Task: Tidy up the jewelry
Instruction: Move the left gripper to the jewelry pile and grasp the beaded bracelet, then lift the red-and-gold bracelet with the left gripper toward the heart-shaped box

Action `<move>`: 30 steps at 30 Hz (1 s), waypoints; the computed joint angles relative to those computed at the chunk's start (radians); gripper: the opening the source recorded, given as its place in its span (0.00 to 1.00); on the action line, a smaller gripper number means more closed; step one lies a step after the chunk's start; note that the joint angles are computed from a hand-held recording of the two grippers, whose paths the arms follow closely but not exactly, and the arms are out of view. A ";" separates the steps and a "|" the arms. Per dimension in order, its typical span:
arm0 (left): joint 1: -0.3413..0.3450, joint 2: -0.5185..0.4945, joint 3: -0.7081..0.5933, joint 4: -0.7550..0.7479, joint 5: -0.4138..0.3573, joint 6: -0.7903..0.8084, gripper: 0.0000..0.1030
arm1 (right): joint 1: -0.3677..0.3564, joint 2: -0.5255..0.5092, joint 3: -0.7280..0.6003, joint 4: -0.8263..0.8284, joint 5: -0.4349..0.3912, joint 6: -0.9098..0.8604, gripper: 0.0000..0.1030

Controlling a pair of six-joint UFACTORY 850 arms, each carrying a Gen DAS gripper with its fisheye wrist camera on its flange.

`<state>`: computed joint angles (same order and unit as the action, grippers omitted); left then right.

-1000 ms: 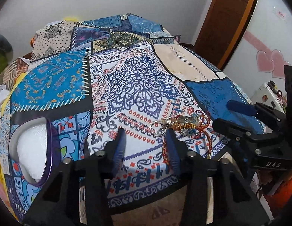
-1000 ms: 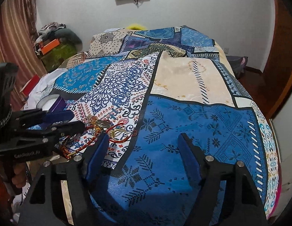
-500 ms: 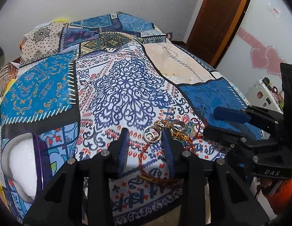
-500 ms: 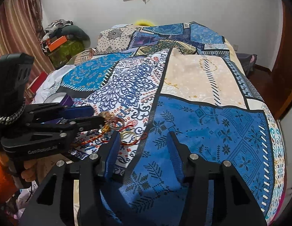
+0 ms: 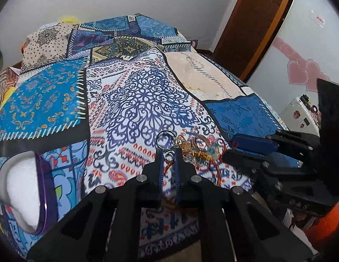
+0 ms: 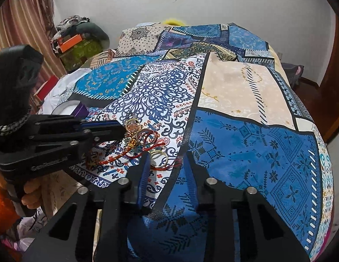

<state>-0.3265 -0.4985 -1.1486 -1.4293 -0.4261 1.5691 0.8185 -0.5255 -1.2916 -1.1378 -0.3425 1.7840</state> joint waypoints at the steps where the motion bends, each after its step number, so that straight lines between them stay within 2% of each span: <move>1: 0.002 0.008 0.008 -0.006 0.002 0.008 0.08 | 0.001 -0.002 -0.002 0.007 -0.001 -0.009 0.21; 5: 0.016 0.049 0.048 -0.037 0.009 0.043 0.08 | 0.005 -0.006 -0.005 0.008 -0.009 -0.014 0.13; 11: 0.041 0.090 0.084 -0.063 0.007 0.067 0.08 | 0.011 -0.006 -0.004 -0.015 -0.023 0.024 0.08; 18: 0.038 0.047 0.042 0.146 -0.026 -0.151 0.10 | 0.019 0.018 0.022 -0.062 -0.030 0.099 0.07; 21: 0.023 0.038 0.038 0.164 -0.029 -0.155 0.17 | 0.022 0.030 0.035 -0.083 -0.037 0.127 0.07; 25: 0.002 0.017 0.024 0.162 -0.013 -0.152 0.17 | 0.024 0.043 0.050 -0.119 -0.050 0.173 0.07; 29: -0.003 0.005 0.010 0.171 -0.014 -0.173 0.01 | 0.023 0.048 0.052 -0.108 -0.055 0.179 0.07; 30: -0.001 0.007 0.010 0.172 -0.017 -0.178 0.01 | 0.022 0.050 0.053 -0.103 -0.056 0.180 0.07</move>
